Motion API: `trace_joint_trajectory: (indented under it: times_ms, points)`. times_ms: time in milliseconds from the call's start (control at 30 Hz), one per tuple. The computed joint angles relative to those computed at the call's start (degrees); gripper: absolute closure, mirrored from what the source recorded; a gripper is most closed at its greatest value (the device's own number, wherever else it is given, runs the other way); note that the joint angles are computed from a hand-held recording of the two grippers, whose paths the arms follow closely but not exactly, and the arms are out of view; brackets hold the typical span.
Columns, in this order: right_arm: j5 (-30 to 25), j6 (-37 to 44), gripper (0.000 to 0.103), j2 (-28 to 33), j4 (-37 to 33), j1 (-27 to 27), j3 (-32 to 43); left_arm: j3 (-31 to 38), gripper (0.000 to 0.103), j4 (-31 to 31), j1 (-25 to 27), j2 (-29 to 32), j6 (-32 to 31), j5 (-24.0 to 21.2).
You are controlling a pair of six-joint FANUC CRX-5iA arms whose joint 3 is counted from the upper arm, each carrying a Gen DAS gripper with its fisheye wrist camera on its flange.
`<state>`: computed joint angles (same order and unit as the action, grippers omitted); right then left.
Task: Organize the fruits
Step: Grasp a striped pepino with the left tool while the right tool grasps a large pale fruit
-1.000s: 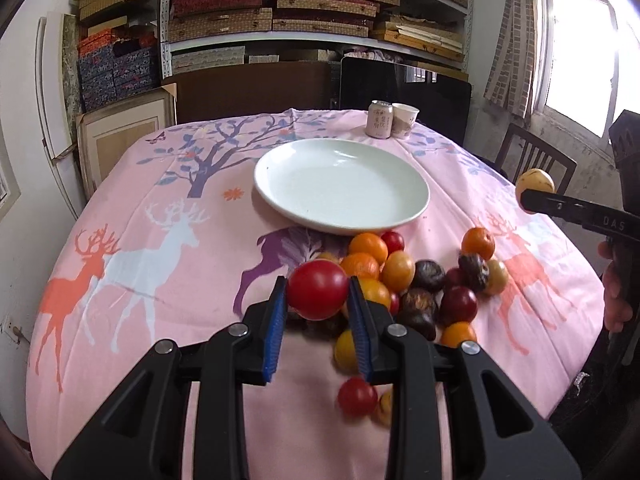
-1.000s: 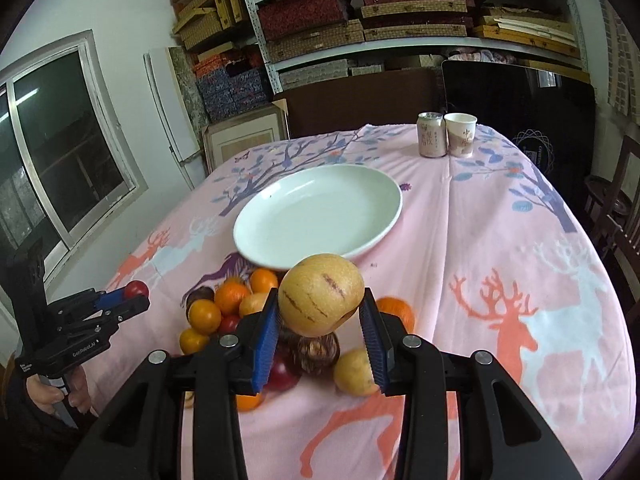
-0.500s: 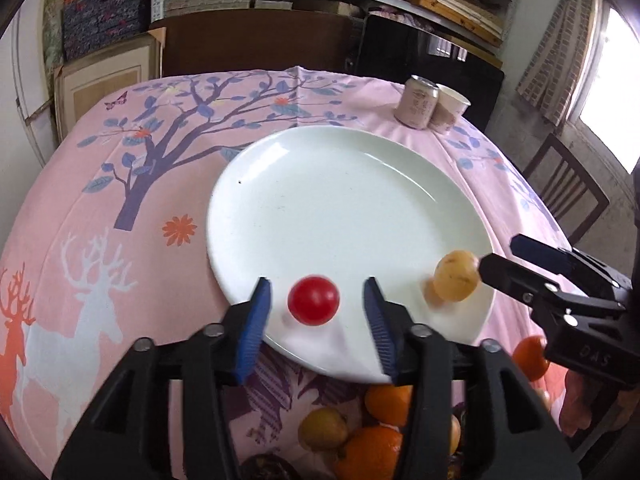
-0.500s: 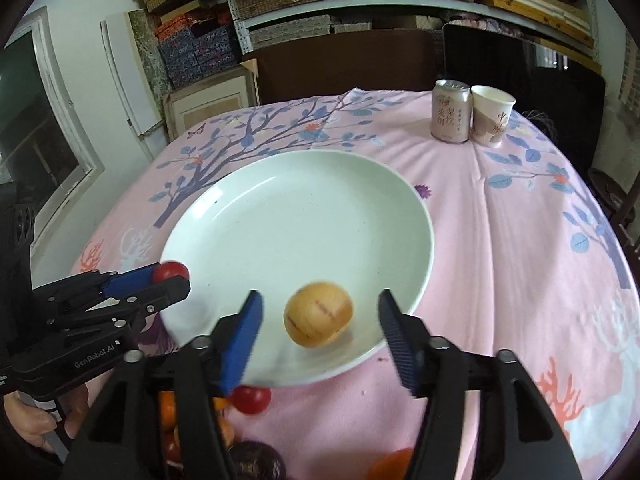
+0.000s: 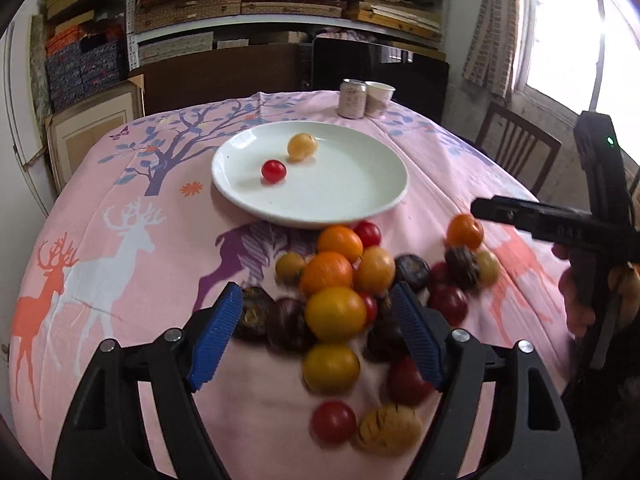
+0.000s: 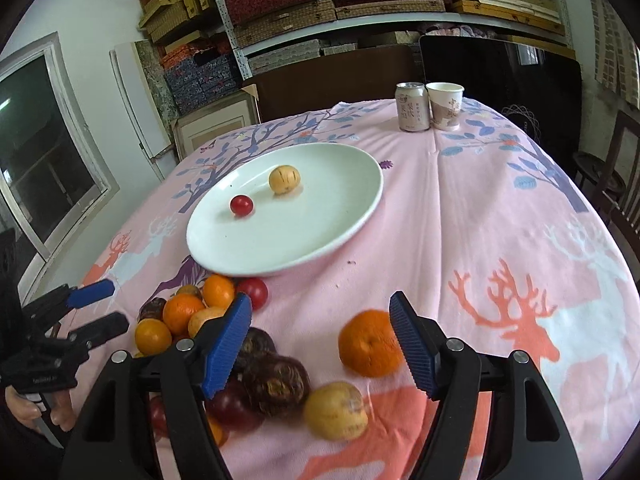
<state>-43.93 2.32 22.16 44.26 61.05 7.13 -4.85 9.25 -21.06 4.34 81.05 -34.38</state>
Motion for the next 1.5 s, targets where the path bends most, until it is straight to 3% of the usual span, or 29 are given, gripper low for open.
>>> trace_joint_trajectory:
  times_ms: [167, 267, 367, 567, 1000, 1300, 1400, 1500]
  points:
    - [2.12, -10.72, 0.027, -3.99, 6.24, 0.27, -9.58, -6.83, 0.028, 0.04, -1.04, -5.33, -2.44, -0.64]
    - [2.46, -11.43, 0.027, -4.59, 3.43, 0.3, -11.24, -9.3, 0.028, -1.9, -2.12, -7.38, -1.42, -0.5]
    - [2.68, -13.04, 0.027, -5.19, 5.61, 0.52, -12.53, -9.3, 0.028, -5.05, -3.64, -7.3, 1.95, -1.3]
    - [1.46, -10.41, 0.027, -4.66, 4.12, 1.02, -11.43, -7.85, 0.029, -8.07, -5.97, -5.81, 5.07, -1.72]
    - [0.94, -1.64, 0.027, -3.35, 1.85, 1.93, -8.81, -8.2, 0.063, -7.88, -6.43, -5.08, 4.41, 1.15]
    - [-2.15, 2.67, 0.027, -1.79, -0.82, 2.52, -6.01, -6.98, 0.064, -11.22, -6.8, -5.13, 5.26, -1.07]
    - [-6.29, 9.18, 0.034, 0.96, -4.29, 3.04, -1.13, -8.88, 0.064, -6.91, -5.96, -6.17, 0.86, -0.06]
    - [-10.3, 16.84, 0.047, 4.48, -8.61, 3.01, 5.12, -10.35, 0.064, -2.98, -5.05, -6.61, -1.46, 0.66]
